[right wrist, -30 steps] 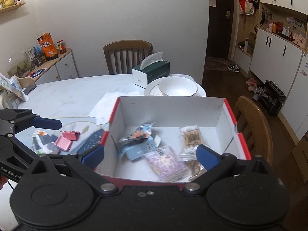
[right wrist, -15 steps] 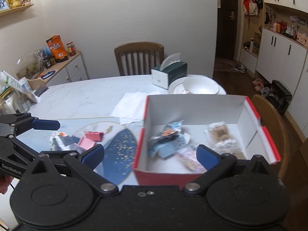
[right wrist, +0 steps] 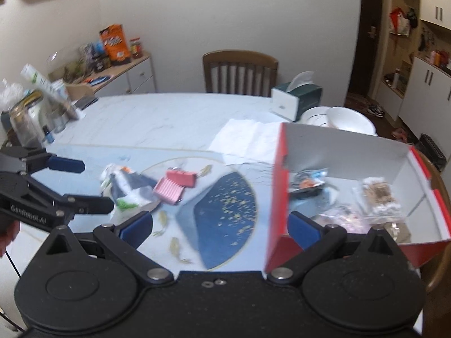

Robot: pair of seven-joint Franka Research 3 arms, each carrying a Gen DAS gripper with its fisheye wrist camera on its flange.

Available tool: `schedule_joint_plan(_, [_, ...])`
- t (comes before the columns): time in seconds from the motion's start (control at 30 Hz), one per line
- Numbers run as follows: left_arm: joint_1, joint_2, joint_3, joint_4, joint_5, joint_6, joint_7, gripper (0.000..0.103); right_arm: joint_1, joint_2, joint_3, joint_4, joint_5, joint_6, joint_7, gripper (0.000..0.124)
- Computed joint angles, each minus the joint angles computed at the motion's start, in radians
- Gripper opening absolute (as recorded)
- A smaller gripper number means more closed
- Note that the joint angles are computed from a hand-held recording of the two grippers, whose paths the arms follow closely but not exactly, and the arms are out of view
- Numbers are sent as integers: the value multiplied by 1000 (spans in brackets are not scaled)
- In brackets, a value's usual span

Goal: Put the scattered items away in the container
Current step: 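Withdraw both tools from the box back over the table items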

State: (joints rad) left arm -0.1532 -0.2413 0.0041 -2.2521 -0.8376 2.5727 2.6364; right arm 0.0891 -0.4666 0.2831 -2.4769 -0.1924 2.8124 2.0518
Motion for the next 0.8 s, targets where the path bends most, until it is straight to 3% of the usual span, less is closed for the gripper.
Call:
schedule_joint_plan(0.43, [50,70,-2,15,9,52,58,102,-4,169,28,134,-143,-38,131,101])
schedule_joint_plan(0.63, [70,119,-25,33,14,76,71,102,29,271,-12,210,-224,-49,239,96])
schedule_joint_plan(0.8, [87,137,-47,51,31,71,-14,102,78,354,-64,276,-252,-57,291,94])
